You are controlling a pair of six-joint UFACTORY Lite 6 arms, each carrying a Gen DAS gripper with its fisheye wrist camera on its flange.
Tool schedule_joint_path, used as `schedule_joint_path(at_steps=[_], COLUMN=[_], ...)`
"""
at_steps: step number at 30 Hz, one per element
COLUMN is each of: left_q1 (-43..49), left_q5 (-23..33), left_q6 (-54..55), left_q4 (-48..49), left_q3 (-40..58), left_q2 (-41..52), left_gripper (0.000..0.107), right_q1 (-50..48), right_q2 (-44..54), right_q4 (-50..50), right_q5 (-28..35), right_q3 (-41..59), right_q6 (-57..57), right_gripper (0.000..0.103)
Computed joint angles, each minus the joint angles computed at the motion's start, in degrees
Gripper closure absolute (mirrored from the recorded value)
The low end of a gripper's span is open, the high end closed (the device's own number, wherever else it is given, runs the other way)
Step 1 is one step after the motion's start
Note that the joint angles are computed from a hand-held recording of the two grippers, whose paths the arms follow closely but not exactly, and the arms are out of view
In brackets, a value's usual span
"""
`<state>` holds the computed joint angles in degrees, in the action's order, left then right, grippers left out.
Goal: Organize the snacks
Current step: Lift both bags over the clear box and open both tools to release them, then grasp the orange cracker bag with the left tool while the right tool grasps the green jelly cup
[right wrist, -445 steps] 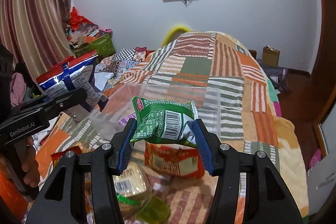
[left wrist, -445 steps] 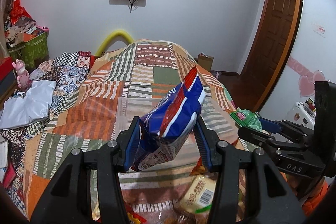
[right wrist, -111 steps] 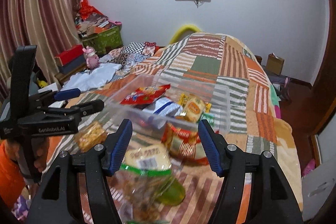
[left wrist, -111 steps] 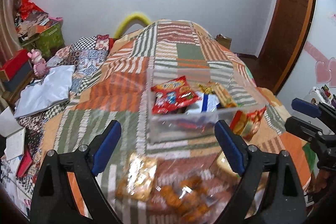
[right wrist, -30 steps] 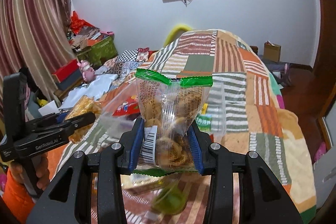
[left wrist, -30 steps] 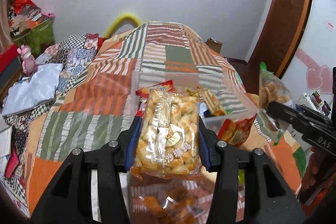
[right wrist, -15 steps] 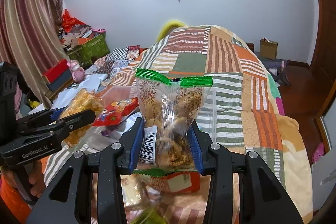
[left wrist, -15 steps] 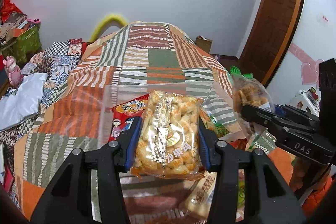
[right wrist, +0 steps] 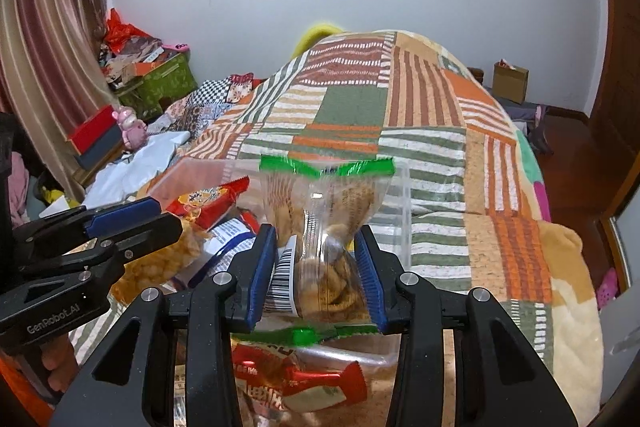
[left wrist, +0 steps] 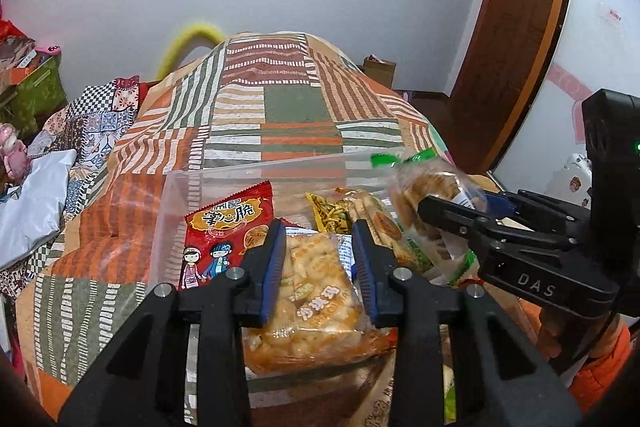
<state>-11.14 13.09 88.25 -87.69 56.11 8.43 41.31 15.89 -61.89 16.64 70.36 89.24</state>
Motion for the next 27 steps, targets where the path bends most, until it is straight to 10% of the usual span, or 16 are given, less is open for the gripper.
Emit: schedule_joint_path(at_steps=[12, 27], left_q1=[0.3, 5.7], left_q5=[-1.5, -0.1], left_q6=[2.6, -17.3], left_q4=[-3.2, 16.8], left_q3=[-4.0, -14.9], left_q2=[-5.2, -19.9], left_gripper=[0.043, 0.017], right_q1=[1.5, 8.6], right_q2=[0.8, -12.4], right_q4=[4.1, -0.9], right_q5=[4.3, 8.9], right_q3=[2.3, -7.8], right_q6=[-5.2, 2.4], right_gripper=[0.051, 0.04])
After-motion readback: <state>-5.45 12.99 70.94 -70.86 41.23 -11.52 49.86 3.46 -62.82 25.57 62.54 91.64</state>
